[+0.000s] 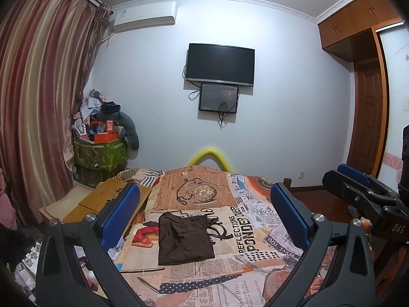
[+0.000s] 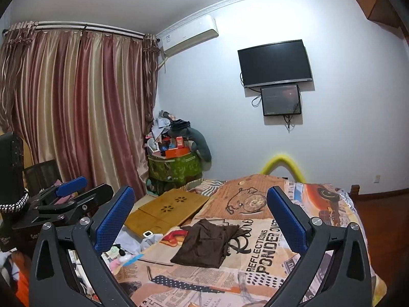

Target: Fold small clothes

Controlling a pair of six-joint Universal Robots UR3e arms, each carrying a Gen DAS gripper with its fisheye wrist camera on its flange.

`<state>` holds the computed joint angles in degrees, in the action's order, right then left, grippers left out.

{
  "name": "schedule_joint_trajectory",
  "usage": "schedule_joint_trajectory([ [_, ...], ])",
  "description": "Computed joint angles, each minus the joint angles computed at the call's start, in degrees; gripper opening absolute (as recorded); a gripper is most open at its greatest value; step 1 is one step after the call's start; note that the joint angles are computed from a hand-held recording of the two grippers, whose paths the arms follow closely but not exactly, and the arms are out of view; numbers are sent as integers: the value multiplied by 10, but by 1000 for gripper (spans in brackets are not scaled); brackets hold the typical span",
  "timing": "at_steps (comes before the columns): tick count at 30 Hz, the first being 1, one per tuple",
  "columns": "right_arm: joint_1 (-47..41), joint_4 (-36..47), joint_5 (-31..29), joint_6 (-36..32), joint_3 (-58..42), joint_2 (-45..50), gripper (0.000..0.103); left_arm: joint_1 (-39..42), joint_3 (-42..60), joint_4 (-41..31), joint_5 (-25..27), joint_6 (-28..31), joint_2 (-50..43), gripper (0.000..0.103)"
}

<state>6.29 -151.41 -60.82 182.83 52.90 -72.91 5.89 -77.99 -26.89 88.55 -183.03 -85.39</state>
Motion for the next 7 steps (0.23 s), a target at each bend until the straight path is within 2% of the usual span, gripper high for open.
schedule_joint_trajectory([
  [7, 0, 0, 0, 1, 4, 0, 103, -6, -2, 1, 5, 3, -1, 103],
])
